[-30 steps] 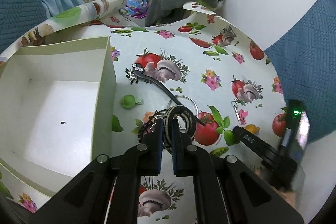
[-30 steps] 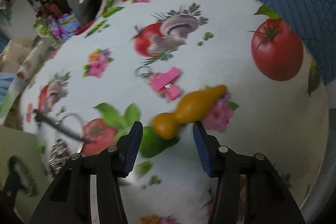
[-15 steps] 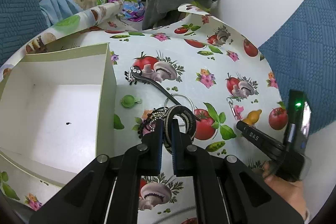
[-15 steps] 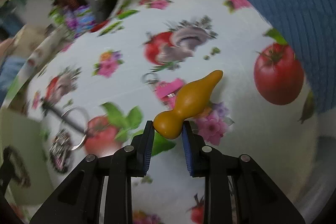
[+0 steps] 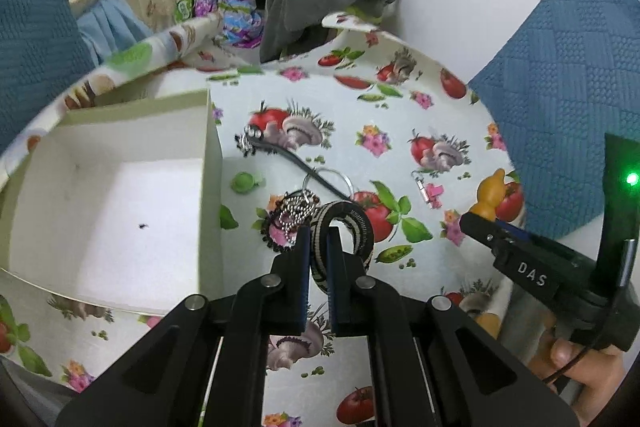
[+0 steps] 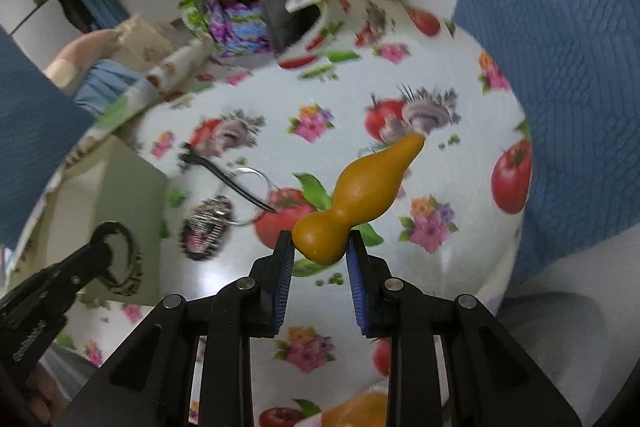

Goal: Organize jewelry
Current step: 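Carry the bangle and gourd figure with both tools over the white box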

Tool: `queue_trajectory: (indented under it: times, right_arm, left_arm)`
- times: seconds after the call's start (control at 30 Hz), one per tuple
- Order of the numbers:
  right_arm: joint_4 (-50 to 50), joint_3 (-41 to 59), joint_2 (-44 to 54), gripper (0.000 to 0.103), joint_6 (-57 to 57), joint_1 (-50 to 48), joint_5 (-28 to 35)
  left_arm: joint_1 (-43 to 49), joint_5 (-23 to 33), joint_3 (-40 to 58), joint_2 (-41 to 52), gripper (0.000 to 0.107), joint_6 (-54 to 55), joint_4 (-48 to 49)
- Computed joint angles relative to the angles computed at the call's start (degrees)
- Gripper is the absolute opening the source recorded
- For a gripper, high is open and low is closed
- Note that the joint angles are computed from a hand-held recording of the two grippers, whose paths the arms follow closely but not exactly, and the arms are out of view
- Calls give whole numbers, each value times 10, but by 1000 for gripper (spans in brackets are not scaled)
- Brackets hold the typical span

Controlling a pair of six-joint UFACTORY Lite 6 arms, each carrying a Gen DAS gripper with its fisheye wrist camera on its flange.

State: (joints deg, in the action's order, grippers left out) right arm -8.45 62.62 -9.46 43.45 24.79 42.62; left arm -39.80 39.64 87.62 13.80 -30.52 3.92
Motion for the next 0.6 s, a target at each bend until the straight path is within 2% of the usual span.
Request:
queue_trajectory:
  times: [0.13, 0.33, 0.5, 0.6]
  right_arm:
    - [-27, 70, -3, 23, 8, 22, 42]
    - [-70, 230, 43, 23, 8, 62, 115]
    - [-95, 400, 123, 23, 1, 103, 177]
    - [-108, 536, 200, 23, -9, 131, 223]
  left_arm:
    - [7, 34, 42, -18, 7, 23, 0]
    - [41, 92, 127, -23, 7, 78, -12]
    - [89, 135, 197, -19, 7, 126, -26]
    - [124, 154, 226, -20, 7, 156, -35]
